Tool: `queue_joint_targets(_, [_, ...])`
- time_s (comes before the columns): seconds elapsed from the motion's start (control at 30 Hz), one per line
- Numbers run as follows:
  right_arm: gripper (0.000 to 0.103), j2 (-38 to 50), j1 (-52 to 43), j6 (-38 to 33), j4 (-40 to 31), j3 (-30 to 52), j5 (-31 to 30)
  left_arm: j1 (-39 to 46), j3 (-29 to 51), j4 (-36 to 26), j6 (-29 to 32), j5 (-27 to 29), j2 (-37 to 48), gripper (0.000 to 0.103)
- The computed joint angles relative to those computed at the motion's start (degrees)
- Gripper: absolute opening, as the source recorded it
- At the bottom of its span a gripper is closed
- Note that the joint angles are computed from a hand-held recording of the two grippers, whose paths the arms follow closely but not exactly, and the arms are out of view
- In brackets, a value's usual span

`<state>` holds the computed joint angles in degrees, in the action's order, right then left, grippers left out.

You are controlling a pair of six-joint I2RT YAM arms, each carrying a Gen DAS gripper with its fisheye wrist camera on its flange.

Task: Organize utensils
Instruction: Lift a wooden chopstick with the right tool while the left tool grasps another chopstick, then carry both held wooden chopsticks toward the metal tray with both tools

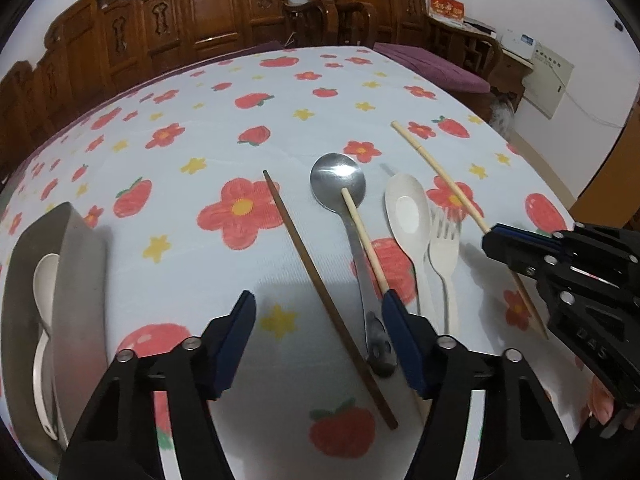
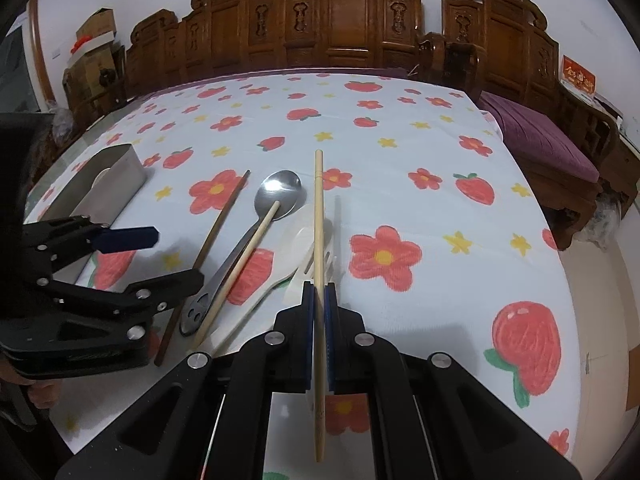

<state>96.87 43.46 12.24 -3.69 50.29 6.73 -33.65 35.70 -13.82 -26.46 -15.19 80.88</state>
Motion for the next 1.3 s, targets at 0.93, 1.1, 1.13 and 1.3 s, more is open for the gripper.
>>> queue_joint_targets(0.93, [0.006, -1.38, 6.57, 4.32, -5.26, 4.64, 1.09, 4.95, -0.77, -10.14, 4.26, -0.18, -11.59, 0.004])
queue_joint_targets(1.1, [0.006, -2.55, 9.56, 4.94, -8.1, 7.14, 3.03, 6.57, 0.01, -14.83, 5.58, -0.43, -17.58, 0.004])
queue_joint_targets(1.13, [0.006, -2.91, 9.77, 4.96, -8.61, 7.52, 3.21, 6.92, 0.15, -15.79, 5.82, -0.44, -18.87, 0.004])
queue_joint_targets(1.3, [0.006, -4.51, 11.63, 5.48, -11.37, 9.84, 5.11, 7.68, 0.93, -19.6, 6.24, -0.48, -23.49, 0.004])
